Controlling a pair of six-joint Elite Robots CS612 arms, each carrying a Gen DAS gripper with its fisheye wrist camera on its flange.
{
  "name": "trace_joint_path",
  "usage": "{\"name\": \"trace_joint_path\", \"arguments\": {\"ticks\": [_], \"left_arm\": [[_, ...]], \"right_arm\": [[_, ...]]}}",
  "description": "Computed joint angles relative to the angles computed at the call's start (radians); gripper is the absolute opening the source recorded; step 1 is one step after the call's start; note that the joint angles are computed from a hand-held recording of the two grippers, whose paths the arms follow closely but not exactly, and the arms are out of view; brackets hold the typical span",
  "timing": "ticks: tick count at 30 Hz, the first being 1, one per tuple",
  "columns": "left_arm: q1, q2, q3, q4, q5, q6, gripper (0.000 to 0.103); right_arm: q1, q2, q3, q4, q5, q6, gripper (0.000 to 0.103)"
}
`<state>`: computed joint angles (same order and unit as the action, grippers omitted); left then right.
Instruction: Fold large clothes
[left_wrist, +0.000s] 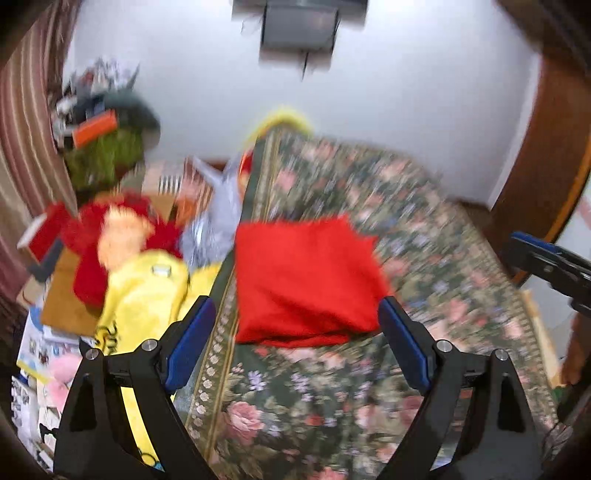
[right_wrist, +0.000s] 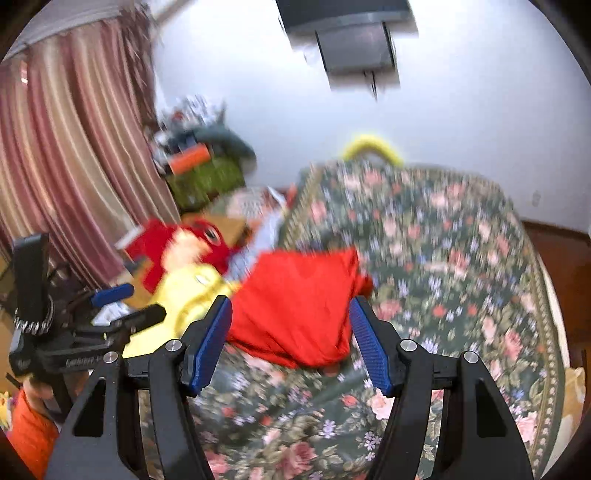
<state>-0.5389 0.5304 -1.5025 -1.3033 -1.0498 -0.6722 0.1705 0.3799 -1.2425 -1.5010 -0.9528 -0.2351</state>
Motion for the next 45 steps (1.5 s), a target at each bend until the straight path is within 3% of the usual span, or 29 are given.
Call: {"name": "trace_joint_path", "arguments": {"ticks": [3, 7, 12, 18, 19, 21, 29, 45], "left_arm": [[-0.049, 0.005, -0.053, -0.055, 0.084, 0.036, 0.09], [-0.112, 0.022, -0.117, -0.157, 0.197, 0.088, 0.09], [-0.195, 0.05, -0.165, -0.291, 0.4, 0.194, 0.09], [-0.257, 0.063, -0.182, -0.383, 0.506, 0.287, 0.091], [-0.265, 0.064, -0.181, -0.392, 0.527, 0.302, 0.094], [-0.279, 0.066, -0.173, -0.421, 0.566, 0.334, 0.098], [-0.295, 0.073, -0.16, -0.445, 0.588, 0.376, 0.103], [-0.289, 0.076, -0.168, -0.355, 0.58, 0.293, 0.103]], "right_arm": [[-0.017, 0.026, -0.084, -0.063, 0.055, 0.039, 0.063], [-0.036, 0.064, -0.18, -0.195, 0.097, 0.092, 0.075], [-0.057, 0.103, -0.258, -0.32, 0.152, 0.169, 0.082], [-0.049, 0.144, -0.329, -0.398, 0.046, 0.2, 0.095], [-0.047, 0.151, -0.339, -0.414, 0.026, 0.207, 0.101], [-0.047, 0.158, -0.344, -0.441, 0.012, 0.228, 0.103], [-0.045, 0.153, -0.355, -0.37, -0.011, 0.225, 0.103], [-0.05, 0.164, -0.383, -0.326, -0.01, 0.203, 0.103]]}}
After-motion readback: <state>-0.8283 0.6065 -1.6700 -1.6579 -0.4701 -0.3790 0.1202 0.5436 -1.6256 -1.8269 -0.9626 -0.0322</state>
